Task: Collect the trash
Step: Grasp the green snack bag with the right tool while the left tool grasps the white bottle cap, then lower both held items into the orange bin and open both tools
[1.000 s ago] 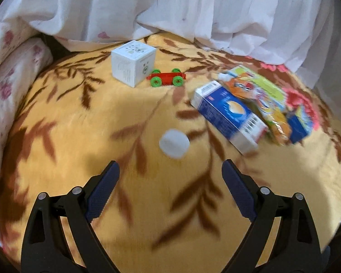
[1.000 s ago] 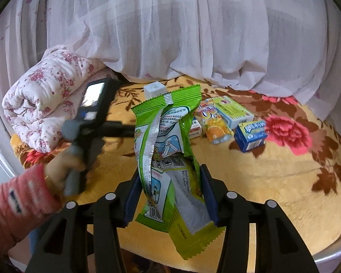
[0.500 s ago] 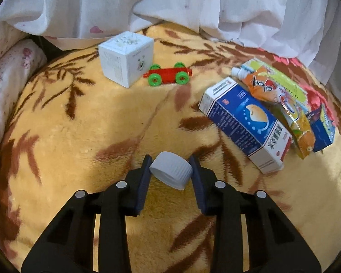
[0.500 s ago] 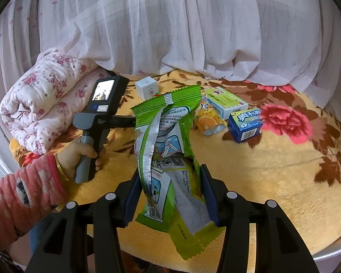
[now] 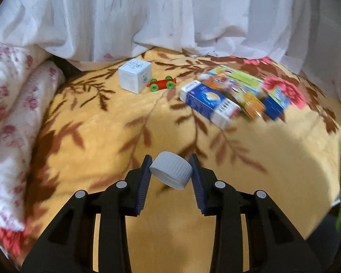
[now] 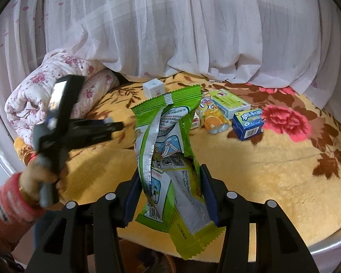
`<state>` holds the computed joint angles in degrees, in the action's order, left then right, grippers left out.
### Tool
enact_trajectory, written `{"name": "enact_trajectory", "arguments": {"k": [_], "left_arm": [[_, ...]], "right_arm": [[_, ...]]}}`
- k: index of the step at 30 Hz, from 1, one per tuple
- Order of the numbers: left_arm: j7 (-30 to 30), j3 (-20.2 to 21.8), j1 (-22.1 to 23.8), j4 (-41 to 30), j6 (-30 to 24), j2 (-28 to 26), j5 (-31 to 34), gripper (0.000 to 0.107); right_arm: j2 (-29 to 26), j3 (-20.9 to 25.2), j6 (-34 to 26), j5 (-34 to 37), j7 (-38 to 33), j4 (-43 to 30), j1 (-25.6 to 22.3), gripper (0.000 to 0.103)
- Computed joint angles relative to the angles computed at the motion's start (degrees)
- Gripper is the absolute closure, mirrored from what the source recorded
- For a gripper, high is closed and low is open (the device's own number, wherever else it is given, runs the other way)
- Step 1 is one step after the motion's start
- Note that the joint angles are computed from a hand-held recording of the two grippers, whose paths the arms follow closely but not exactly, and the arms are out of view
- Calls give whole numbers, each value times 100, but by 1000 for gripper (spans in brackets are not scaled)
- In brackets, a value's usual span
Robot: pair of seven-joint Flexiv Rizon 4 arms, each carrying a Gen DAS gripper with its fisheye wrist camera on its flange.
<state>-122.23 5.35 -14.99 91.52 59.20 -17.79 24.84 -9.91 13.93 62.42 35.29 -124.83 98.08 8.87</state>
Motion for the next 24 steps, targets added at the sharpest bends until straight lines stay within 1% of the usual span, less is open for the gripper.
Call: {"name": "enact_trajectory", "arguments": {"k": [2, 6, 8, 10, 13, 20, 24], "left_arm": [[-107, 4, -126, 336, 18, 317, 130, 73], [-295, -182, -176, 998, 69, 884, 204, 73], [-330, -308, -154, 1264, 104, 1088, 219, 73], [-497, -426, -177, 1480, 26, 1292, 365, 73], [-576, -624, -147, 1873, 62, 1565, 304, 73], [-481, -968, -108, 2525, 31, 1880, -25, 73], [-158, -1050, -124, 2837, 45, 1918, -452, 73]], "right_arm": [[93, 9, 25, -9, -4, 112, 6, 53], [318, -7, 9, -13, -34, 363, 51, 53], [450, -24, -17, 27, -90, 510, 87, 53], [622, -43, -77, 101, -201, 686, 126, 53], [854, -111, -210, 190, -370, 920, 221, 53], [1444, -290, -527, 146, -688, 1576, 544, 53], [1674, -389, -713, 44, -789, 1901, 708, 53]]}}
